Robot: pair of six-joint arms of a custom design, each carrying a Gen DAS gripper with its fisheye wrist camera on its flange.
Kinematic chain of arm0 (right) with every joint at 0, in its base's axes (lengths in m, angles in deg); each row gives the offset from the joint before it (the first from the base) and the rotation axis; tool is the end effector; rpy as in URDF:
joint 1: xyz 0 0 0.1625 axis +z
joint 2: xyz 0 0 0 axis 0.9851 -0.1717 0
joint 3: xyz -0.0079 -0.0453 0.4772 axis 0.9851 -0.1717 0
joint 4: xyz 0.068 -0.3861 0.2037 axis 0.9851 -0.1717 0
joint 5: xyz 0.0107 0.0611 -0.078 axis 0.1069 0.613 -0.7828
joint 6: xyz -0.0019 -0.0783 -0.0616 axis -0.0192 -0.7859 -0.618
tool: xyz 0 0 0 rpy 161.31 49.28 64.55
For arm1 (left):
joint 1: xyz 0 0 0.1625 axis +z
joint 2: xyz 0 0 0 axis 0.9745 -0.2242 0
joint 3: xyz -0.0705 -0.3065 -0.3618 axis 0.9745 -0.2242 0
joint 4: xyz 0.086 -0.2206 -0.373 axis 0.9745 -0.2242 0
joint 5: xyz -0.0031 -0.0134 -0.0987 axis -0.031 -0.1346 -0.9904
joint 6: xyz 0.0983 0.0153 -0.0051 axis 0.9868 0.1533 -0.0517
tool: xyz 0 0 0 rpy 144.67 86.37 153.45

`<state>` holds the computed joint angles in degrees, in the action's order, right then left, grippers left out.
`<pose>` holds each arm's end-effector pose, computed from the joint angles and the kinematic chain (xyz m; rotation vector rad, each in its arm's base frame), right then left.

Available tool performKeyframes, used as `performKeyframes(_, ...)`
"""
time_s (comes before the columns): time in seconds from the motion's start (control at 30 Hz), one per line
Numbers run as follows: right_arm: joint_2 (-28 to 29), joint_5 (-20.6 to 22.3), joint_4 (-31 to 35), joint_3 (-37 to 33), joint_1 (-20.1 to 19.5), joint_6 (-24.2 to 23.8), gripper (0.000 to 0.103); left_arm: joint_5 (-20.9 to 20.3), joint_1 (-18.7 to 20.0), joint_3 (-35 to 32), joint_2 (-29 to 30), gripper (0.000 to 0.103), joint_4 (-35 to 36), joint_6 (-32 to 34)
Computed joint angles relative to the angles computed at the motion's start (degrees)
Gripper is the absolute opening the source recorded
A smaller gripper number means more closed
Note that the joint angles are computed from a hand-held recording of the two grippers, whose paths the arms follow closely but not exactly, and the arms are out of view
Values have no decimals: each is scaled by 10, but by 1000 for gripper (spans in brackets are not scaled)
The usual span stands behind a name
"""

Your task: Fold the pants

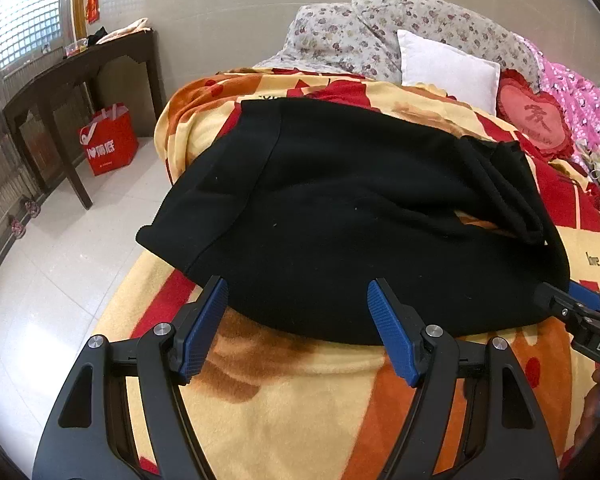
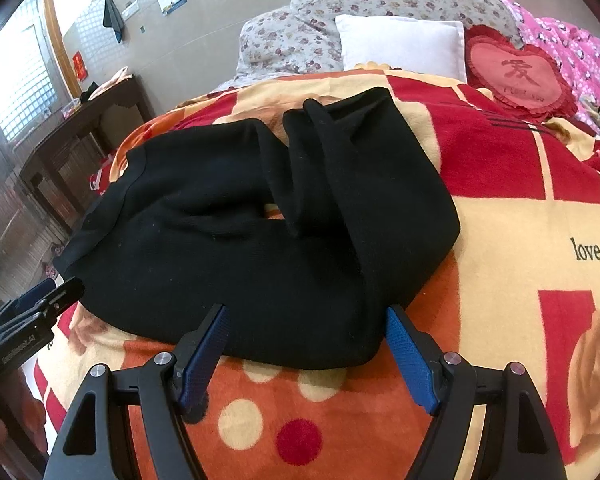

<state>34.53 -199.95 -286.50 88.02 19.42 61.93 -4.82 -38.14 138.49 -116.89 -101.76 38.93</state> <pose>0.1561 -0.3942 0.0945 0.4156 -2.5095 0.7650 -0.1119 -0.3758 0.1396 0.2028 2.1736 -0.9467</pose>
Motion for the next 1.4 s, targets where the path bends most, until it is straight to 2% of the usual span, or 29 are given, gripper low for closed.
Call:
performKeyframes(0.37, 5, 13, 25, -13, -7, -7, 78, -8, 15, -9, 3, 73, -1, 7)
performKeyframes(0.7, -33, 84, 118, -50, -60, 1, 77, -6, 31, -24, 23, 73, -15, 33)
performKeyframes(0.77, -46, 90, 114, -53, -67, 11, 76, -5, 34, -28, 30, 73, -19, 39)
performKeyframes(0.83, -45, 69, 69, -52, -69, 8, 77, -7, 40, -32, 34, 73, -20, 43)
performKeyframes(0.87, -45, 44, 50, -53, -66, 10, 77, -8, 43, -34, 36, 73, -21, 45)
performKeyframes(0.97, -64, 57, 43, -41, -75, 27, 77, -12, 50, -36, 41, 73, -24, 50)
performKeyframes(1.07, -49, 2, -6, -41, -54, 6, 77, -16, 54, -38, 43, 73, -30, 53)
performKeyframes(1.1, -50, 1, -9, -41, -53, 0, 77, -18, 55, -39, 43, 73, -27, 53)
performKeyframes(1.2, -59, 35, 20, -50, -53, -8, 77, -20, 56, -43, 44, 73, -26, 56)
performKeyframes(1.33, -31, 21, 37, -90, -31, -35, 76, -23, 59, -45, 46, 73, -29, 60)
performKeyframes(1.4, -12, 31, 67, -121, -30, -36, 74, -24, 61, -46, 46, 73, -28, 61)
